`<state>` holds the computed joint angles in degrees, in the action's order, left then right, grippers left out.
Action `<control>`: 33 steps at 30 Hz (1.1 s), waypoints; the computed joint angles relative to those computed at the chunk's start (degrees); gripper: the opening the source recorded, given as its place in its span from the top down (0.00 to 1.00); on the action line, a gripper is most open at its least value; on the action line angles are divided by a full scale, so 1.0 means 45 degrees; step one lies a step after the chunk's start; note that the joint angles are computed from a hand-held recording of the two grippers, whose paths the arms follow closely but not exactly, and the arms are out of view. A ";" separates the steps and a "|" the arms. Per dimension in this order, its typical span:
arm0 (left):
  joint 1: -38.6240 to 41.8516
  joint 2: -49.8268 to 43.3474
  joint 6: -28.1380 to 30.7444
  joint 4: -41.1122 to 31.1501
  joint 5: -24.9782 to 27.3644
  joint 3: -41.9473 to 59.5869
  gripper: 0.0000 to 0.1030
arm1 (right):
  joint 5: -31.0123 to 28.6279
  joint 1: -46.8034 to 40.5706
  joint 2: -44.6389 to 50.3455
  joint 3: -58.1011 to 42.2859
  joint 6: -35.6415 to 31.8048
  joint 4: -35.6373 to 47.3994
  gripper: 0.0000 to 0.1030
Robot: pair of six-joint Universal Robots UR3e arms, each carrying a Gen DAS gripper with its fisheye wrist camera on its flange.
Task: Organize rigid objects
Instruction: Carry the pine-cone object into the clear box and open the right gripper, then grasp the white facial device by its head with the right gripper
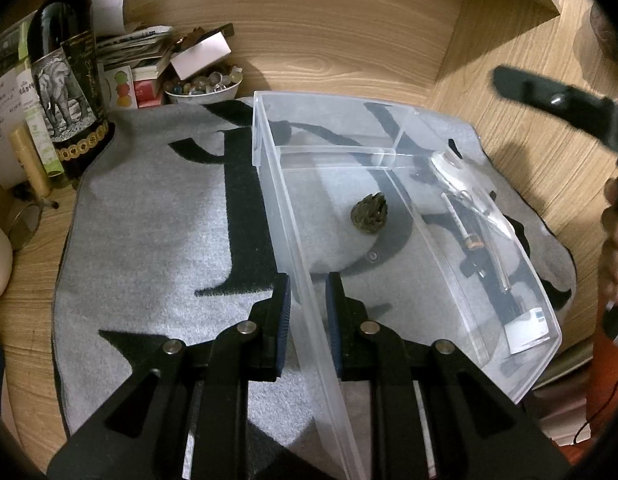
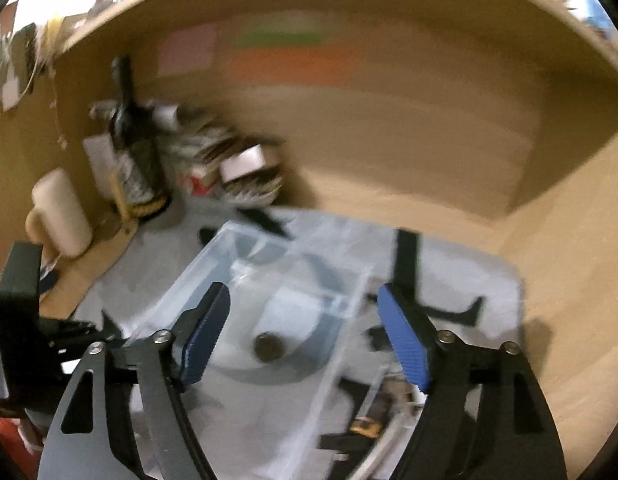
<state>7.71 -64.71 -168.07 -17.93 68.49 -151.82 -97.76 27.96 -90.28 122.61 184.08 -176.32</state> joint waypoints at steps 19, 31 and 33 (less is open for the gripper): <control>-0.0660 -0.0890 -0.0573 0.0194 0.0801 0.0521 0.83 | 0.1638 -0.5079 -0.0132 0.3109 -0.0293 -0.0893 0.21; -0.0944 -0.1132 -0.0917 0.0156 0.1134 0.0781 0.83 | 0.2482 -0.5160 0.3104 0.0963 -0.1271 -0.0047 0.51; -0.1029 -0.1227 -0.0982 0.0221 0.1231 0.0832 0.83 | 0.2597 -0.5162 0.3343 0.0690 -0.1334 0.0149 0.64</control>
<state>3.08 -70.23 -172.49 -16.94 74.03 -148.07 -86.07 4.73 -75.23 125.72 178.08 -175.65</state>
